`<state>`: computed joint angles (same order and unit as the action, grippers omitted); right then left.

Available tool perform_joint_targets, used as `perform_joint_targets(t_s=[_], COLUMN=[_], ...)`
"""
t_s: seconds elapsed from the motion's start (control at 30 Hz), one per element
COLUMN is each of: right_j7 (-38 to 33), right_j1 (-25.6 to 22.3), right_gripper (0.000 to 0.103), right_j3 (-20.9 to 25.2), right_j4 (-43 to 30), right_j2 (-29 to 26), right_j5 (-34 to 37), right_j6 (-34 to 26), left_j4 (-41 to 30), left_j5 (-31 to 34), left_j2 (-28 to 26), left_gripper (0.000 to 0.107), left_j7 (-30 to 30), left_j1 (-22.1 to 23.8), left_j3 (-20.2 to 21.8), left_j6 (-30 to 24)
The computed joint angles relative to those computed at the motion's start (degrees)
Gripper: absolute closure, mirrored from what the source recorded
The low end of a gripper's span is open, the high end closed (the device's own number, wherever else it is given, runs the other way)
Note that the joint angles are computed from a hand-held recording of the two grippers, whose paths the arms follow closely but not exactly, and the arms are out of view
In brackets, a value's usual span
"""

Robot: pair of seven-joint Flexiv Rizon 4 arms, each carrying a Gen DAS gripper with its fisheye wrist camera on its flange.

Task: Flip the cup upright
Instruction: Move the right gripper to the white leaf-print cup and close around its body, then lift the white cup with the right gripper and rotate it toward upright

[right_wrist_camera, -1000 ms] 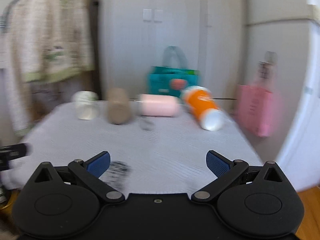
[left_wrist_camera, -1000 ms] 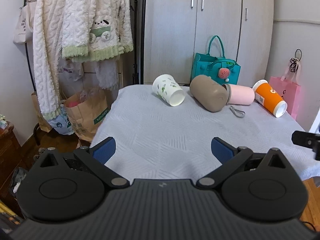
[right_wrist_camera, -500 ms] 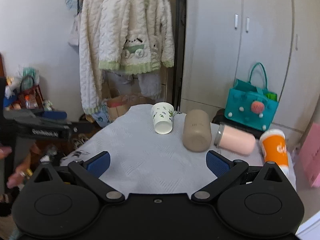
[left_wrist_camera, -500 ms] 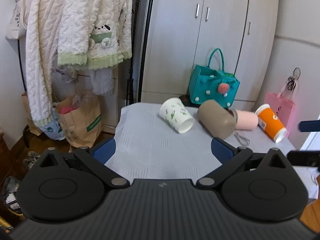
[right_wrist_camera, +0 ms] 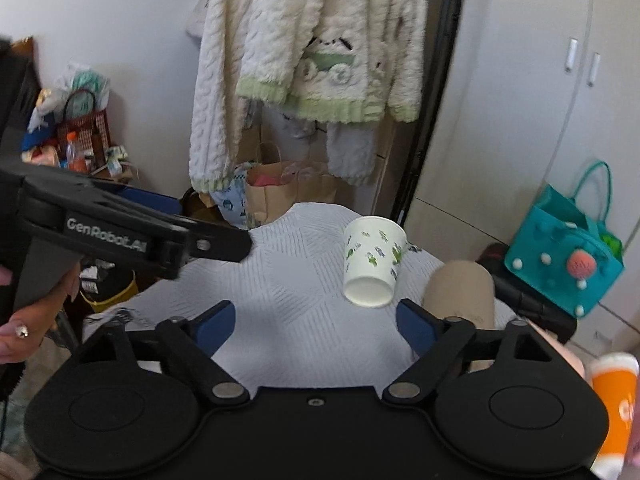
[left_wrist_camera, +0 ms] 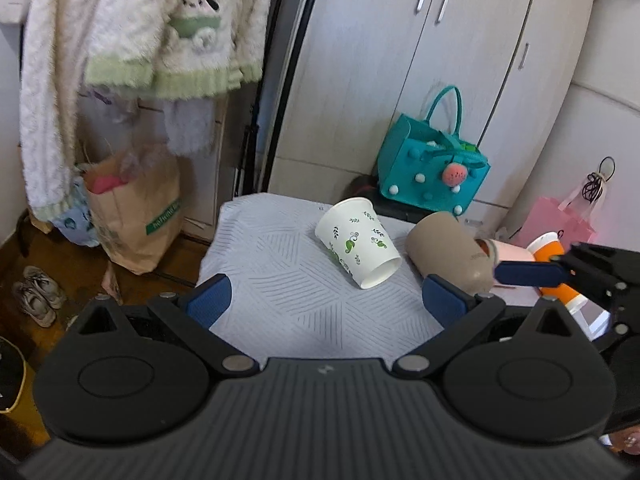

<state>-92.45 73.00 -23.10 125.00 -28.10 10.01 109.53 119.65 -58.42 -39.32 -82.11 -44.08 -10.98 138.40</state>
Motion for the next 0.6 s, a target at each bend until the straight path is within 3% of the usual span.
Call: perform_joint_targets(t_s=[0.27,0.33,0.4,0.5,0.6], right_j7=[5.64,7.24,8.8,12.03,14.4], right_j1=[-10.11,-12.76,-15.48,-16.1,-18.6], right_gripper=[0.023,0.036,0.037,0.037,0.035], right_j3=[5.07,6.67,8.78,8.15,10.06], right_j4=[-9.93,-12.34,-14.36,-16.59,-18.69], right_j2=[-6.66,-8.1,-9.35,-11.39,-12.6], right_j5=[-7.43,-9.91,-11.78,-13.35,-15.65], right_j6=[-6.5,-9.03,-10.26,-11.04,-12.71], left_j4=[-2.78,-3.56,-4.04,-4.16,-5.46], left_j5=[4.93,6.57,8.49,15.58,17.65], left_j2=[-2.8,-3.44,-3.53,-3.87,-4.51], left_gripper=[0.005,0.005,0.005,0.005,0.005], left_j7=[-9.98,-10.48,-11.55,-16.87,-19.09], left_j1=[4.81,4.99,6.02,9.62,9.74], left_j3=[0.38,1.39,1.66,0.85,2.3], left_j6=[-5.83,-6.64,-8.6,-10.2,-11.75])
